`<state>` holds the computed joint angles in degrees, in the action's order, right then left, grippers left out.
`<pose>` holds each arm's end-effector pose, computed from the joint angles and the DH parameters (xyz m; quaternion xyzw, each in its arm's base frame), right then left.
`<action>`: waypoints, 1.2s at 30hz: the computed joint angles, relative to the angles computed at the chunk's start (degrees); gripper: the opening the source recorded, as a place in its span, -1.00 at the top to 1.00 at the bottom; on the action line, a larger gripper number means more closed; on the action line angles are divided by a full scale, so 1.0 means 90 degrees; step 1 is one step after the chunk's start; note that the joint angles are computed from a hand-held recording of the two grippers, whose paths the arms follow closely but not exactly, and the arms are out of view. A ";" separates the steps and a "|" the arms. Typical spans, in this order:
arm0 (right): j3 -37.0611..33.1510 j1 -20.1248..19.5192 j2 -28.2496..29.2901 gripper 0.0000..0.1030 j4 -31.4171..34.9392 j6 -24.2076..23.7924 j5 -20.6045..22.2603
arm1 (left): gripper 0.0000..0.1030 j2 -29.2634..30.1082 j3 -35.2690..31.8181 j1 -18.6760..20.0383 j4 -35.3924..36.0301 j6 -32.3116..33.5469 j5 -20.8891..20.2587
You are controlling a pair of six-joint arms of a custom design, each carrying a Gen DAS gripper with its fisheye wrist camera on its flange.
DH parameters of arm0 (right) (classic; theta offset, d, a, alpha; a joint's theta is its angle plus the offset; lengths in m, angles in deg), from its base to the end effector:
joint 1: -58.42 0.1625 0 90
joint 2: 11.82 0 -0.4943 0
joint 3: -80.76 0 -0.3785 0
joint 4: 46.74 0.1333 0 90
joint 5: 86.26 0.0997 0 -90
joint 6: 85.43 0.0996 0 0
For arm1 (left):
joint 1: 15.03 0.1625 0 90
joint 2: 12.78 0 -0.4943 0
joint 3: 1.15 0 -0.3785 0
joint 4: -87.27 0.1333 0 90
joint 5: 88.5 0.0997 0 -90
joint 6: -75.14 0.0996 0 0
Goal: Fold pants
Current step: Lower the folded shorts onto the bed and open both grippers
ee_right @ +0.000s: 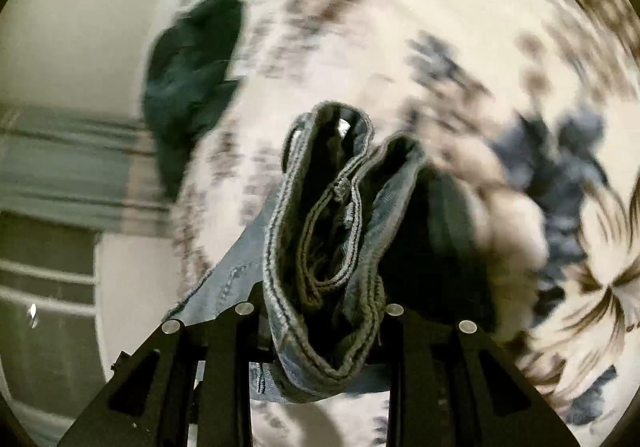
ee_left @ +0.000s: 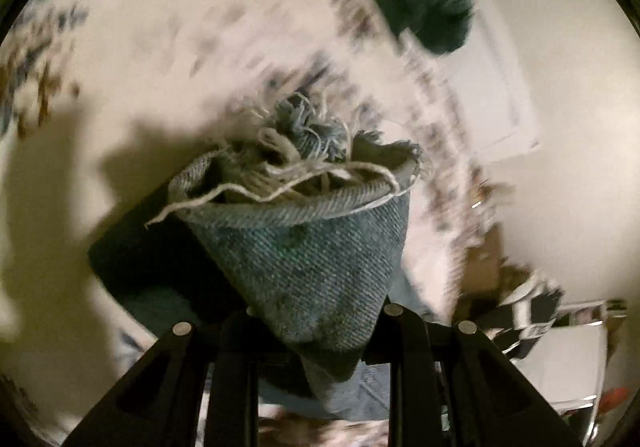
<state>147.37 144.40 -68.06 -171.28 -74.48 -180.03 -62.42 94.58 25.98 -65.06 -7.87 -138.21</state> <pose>0.0719 -0.7856 0.4555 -0.1341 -0.9681 0.2108 0.0195 -0.3982 -0.6082 0.2214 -0.3184 0.8745 -0.3654 0.0175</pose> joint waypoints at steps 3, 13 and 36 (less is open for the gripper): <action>0.0572 -0.0205 -0.0170 0.44 -0.0501 0.0016 0.0043 | 0.62 -0.0043 0.0292 0.0100 -0.0038 0.0022 -0.0234; 0.0476 -0.0148 -0.0065 0.04 -0.0208 0.0130 -0.0357 | 0.24 -0.0222 0.0001 -0.0022 0.1226 -0.0352 -0.0623; 0.1542 0.2481 -0.0806 -1.00 -0.0509 -0.1387 -0.5884 | -0.70 0.0478 -0.4029 -0.1326 0.9404 0.0472 0.0721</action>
